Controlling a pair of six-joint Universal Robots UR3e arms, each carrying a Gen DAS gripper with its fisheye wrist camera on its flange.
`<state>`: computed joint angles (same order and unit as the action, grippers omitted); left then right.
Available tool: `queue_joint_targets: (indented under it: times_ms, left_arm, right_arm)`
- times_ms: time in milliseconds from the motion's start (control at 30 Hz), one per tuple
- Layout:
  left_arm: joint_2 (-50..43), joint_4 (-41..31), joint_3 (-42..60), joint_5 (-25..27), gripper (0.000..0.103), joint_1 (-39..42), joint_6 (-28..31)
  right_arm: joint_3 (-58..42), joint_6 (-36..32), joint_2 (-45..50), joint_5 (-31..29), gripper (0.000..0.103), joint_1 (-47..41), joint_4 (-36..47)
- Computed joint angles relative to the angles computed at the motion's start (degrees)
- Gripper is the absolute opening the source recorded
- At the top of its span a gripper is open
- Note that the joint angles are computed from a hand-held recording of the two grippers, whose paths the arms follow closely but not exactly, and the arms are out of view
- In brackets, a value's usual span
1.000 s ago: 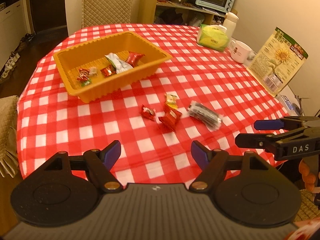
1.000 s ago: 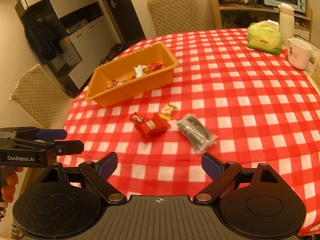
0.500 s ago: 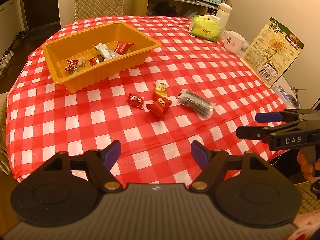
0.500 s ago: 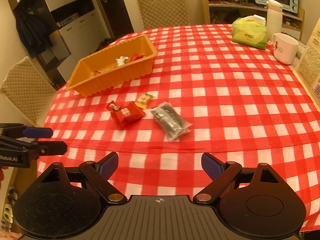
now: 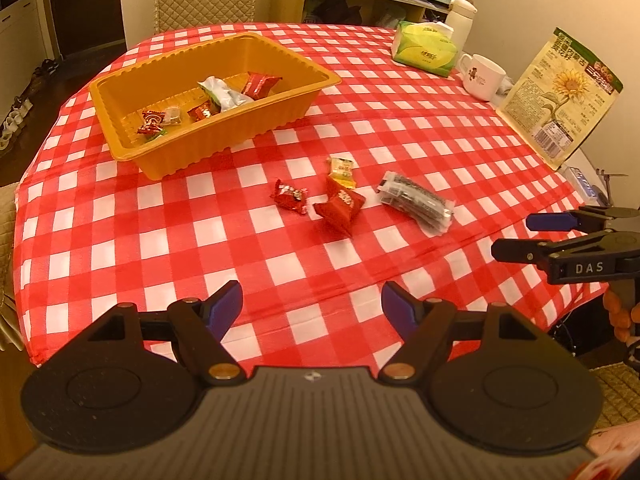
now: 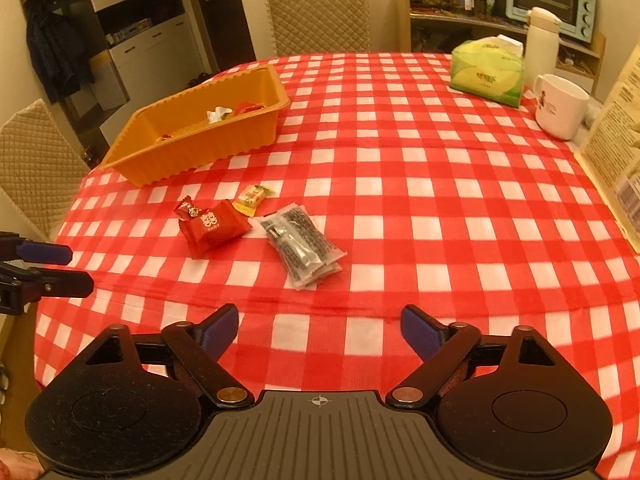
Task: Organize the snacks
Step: 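Grasp the clear dark-stick packet with the right gripper while the left grasps the red pillow packet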
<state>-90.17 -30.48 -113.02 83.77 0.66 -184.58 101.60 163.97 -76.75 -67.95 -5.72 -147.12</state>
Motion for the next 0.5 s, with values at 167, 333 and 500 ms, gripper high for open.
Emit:
queue_joint_targets:
  times_ms: [167, 333, 500]
  left_arm:
    - [-1.6, 0.9, 0.6, 0.8, 0.075, 1.1, 0.6]
    - [-3.4, 1.5, 1.8, 1.3, 0.074, 2.3, 1.2]
    - [-5.4, 1.5, 3.5, 1.4, 0.074, 3.4, 1.7]
  right_arm:
    - [-3.6, -0.8, 5.0, 1.0, 0.069, 0.7, -1.6]
    - [-9.6, -2.9, 10.4, 1.5, 0.061, 1.5, -1.1]
    - [-17.0, -5.0, 16.3, 1.0, 0.058, 2.9, 0.7]
